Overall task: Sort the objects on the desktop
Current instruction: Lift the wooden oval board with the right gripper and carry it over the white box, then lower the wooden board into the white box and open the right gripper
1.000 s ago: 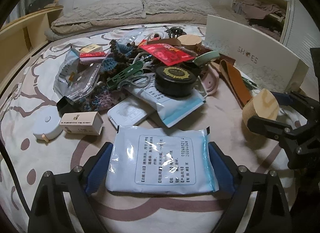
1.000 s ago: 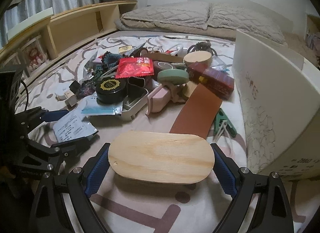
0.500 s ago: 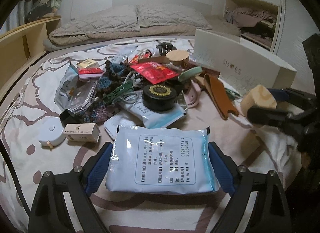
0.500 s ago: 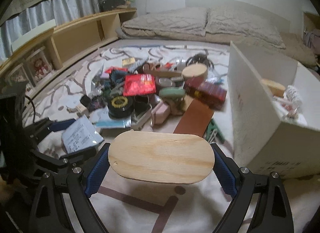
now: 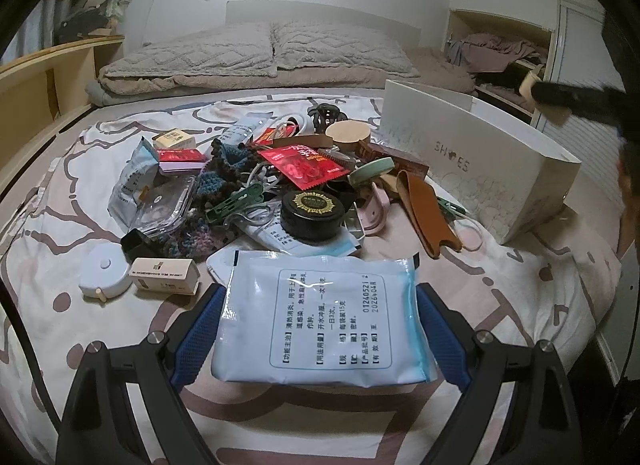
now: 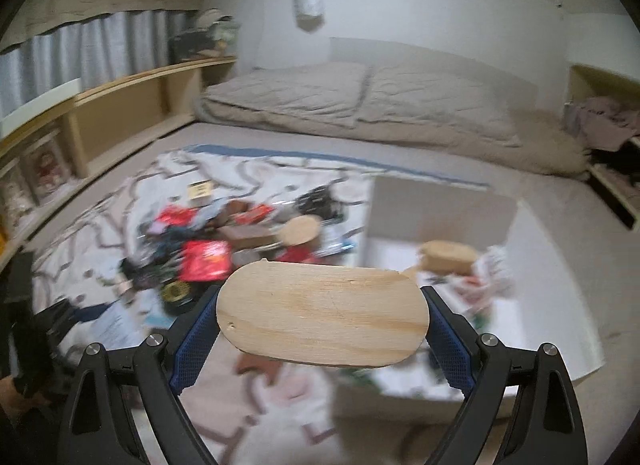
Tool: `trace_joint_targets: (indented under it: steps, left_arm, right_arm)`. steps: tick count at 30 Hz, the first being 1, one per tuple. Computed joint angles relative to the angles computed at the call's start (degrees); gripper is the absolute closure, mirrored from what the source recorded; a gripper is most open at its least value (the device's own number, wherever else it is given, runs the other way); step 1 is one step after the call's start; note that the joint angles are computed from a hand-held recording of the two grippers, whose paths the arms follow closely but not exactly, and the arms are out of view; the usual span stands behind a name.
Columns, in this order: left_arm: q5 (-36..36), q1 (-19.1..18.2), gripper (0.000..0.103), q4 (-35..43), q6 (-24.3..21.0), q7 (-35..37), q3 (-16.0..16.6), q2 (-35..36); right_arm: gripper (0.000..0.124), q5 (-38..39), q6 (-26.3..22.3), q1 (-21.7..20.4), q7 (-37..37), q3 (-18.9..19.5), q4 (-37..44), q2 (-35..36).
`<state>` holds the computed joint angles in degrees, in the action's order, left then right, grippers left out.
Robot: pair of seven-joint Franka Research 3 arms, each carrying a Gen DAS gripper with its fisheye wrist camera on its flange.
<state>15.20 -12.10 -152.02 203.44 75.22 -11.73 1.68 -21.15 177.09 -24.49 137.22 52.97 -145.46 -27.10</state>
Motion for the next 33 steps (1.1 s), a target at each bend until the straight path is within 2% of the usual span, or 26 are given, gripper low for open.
trace_joint_targets:
  steps: [6, 10, 12, 21, 33]
  left_arm:
    - [-0.6, -0.1, 0.010, -0.3, 0.8, 0.7, 0.0, -0.2]
    - [-0.2, 0.1, 0.010, -0.5, 1.2, 0.3, 0.0, -0.3]
    - [-0.2, 0.2, 0.010, -0.5, 1.4, 0.2, 0.1, -0.3]
    - [0.2, 0.5, 0.010, -0.4, 1.8, -0.1, 0.2, 0.0]
    - [4.9, 1.7, 0.010, 1.7, -0.3, -4.5, 0.5, 1.8]
  right_arm:
    - [0.030, -3.7, -6.4, -3.7, 1.3, -0.8, 3.9, 1.9]
    - [0.030, -6.9, -10.2, -5.6, 2.4, -1.6, 8.0, 7.2]
    - [0.030, -7.8, -11.4, -5.2, 2.5, -3.0, 10.0, 10.2]
    - [0.030, -5.3, -21.0, 1.3, -4.9, -11.9, 22.3, 26.2]
    - [0.030, -6.7, -34.7, 10.9, -6.0, -21.9, 36.7, 41.4]
